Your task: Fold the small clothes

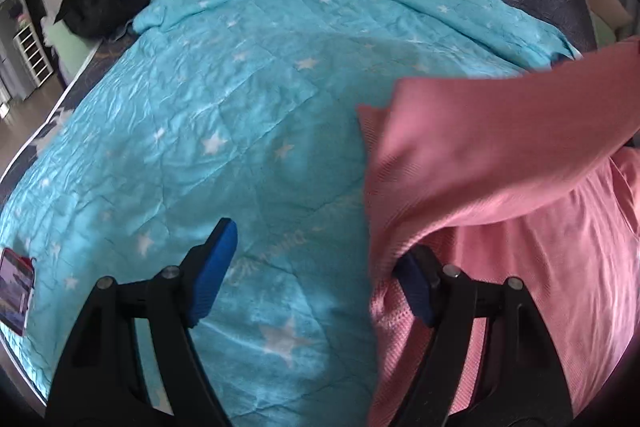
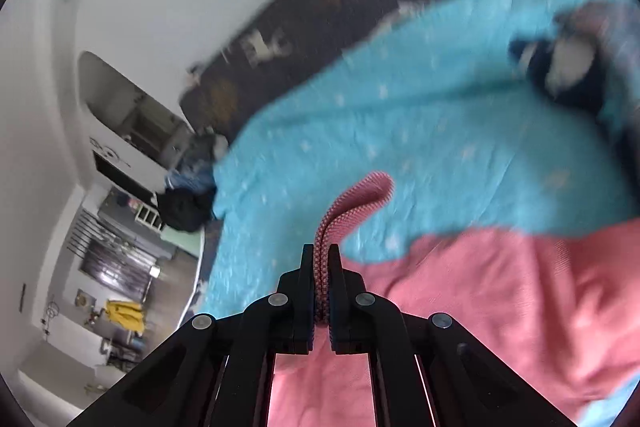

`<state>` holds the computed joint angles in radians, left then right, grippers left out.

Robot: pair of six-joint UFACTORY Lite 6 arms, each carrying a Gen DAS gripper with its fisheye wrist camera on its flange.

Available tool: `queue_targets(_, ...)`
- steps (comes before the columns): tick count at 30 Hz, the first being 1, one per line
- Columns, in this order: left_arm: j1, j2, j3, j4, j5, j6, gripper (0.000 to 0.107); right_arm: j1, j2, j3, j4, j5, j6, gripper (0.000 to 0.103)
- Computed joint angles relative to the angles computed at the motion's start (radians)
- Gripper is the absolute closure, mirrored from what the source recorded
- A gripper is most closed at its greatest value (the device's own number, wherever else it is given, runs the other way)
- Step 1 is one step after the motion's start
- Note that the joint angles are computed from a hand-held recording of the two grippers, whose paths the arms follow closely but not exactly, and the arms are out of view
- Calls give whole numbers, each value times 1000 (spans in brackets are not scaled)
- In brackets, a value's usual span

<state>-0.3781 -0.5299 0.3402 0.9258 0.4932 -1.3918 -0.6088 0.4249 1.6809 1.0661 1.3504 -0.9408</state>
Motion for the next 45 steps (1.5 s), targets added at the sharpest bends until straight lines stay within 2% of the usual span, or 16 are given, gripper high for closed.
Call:
queue_targets(3,-87,-40,-19,73,59,-92,30,-81,-6,-5,-52,12,-47,99)
queue_targets(5,-123,-30,-18,102,86,-129,28,-104,-6,-57,-130,-57,-95,99)
queue_targets(8,-114,-12,-20,81,53,-109,28,-115,37,-142,-223,-159,-114,99)
queue_targets(12,-122,-52,-51,24,40,-44,28,-146,114,-189,-253,-219,-141,99)
queue_targets(17,-134,-93,-78,9,69,-12,27,-165,131,-195,-250,-221,-180,99)
queue_targets(23,-115,-109,-97,60,85,-129,23,-181,41,-243,-194,-160,-249,99)
queue_targets(27,-231,-78,-85,106,200,-211,23,-189,-40,-289,-163,-147,-302,99)
queue_targets(29,-287,-68,-87,123,254,-241,23,-165,-75,-330,-208,-234,-300,97)
queue_targets(32,-310,-75,-96,115,274,-244,23,-135,-86,-387,-325,-435,-227,92)
queue_targets(35,-289,-109,-118,108,250,-225,23,-180,-103,-379,-318,-499,-224,88)
queue_targets(38,-261,-132,-129,105,210,-221,23,-165,-170,-340,-254,-445,-258,80)
queue_targets(40,-250,-142,-135,111,176,-230,23,-67,-198,-292,-286,-367,-219,68)
queue_targets(41,-243,-158,-144,114,145,-225,23,17,-182,-243,-337,-302,-168,56)
queue_targets(42,-247,-170,-149,115,125,-222,23,79,-165,-215,-357,-254,-140,52)
queue_targets(43,-259,-178,-150,115,114,-220,23,168,-143,-185,-370,-218,-90,52)
queue_targets(45,-272,-213,-160,108,80,-191,23,339,-79,-117,-400,-230,55,52)
